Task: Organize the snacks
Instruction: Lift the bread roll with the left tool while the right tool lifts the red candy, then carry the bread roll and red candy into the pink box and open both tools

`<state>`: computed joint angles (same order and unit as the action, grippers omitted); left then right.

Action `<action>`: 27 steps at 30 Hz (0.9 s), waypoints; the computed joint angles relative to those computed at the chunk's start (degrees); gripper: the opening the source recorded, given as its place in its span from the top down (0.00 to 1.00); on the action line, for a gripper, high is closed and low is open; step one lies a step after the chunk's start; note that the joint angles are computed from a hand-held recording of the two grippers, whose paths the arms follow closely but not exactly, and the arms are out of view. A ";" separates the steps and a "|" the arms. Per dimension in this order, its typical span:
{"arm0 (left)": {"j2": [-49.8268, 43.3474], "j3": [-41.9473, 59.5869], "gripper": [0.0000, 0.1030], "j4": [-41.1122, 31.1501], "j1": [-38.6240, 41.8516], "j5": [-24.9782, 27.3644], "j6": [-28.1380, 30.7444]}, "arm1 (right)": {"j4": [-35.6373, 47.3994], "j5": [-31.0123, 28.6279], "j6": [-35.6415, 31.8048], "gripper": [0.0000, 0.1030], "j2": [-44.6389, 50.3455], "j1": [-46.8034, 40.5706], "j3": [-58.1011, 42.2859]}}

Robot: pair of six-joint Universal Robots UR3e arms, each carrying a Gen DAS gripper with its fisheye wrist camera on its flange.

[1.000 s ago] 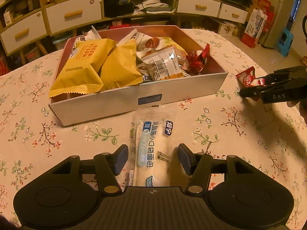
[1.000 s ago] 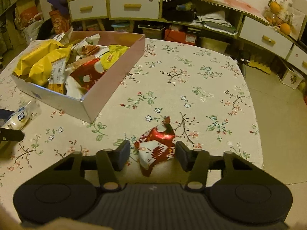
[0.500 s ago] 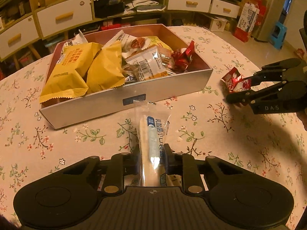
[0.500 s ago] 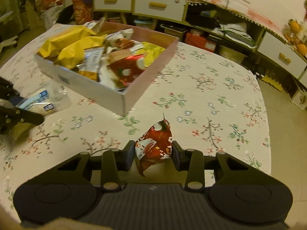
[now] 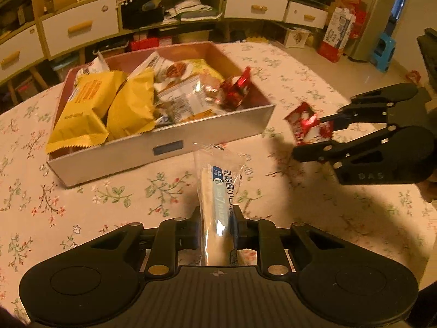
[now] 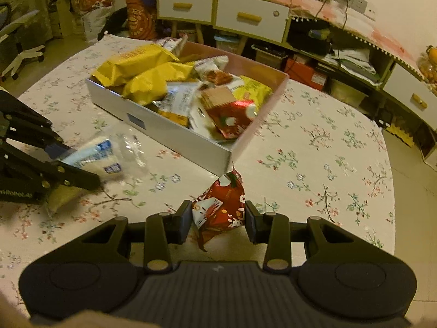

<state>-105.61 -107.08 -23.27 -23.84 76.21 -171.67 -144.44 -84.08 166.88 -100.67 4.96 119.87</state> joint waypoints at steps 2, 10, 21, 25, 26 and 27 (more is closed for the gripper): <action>0.88 -0.14 0.82 0.11 -0.09 -0.70 0.08 | 0.09 0.25 0.17 0.65 -0.38 0.33 -0.77; -0.38 6.05 0.82 -1.04 0.46 -1.35 -1.03 | -1.63 0.94 0.45 0.65 4.31 -0.20 -7.04; -13.90 29.85 0.82 -8.15 0.13 2.59 0.79 | -3.34 3.04 0.21 0.64 16.30 -1.87 -19.84; -20.36 39.30 0.82 -11.22 0.80 2.75 2.47 | -3.36 3.08 -0.69 0.64 20.13 -2.51 -22.93; -22.24 42.34 0.82 -12.52 0.75 3.31 2.52 | -3.37 2.78 -0.74 0.64 21.11 -2.44 -23.74; -24.02 45.25 0.82 -13.76 0.80 3.69 2.61 | -3.18 2.79 -0.68 0.64 22.06 -2.50 -24.64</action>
<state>-129.64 -61.83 -37.03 -23.04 79.89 -169.05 -147.62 -81.29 166.20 -78.61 2.46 95.22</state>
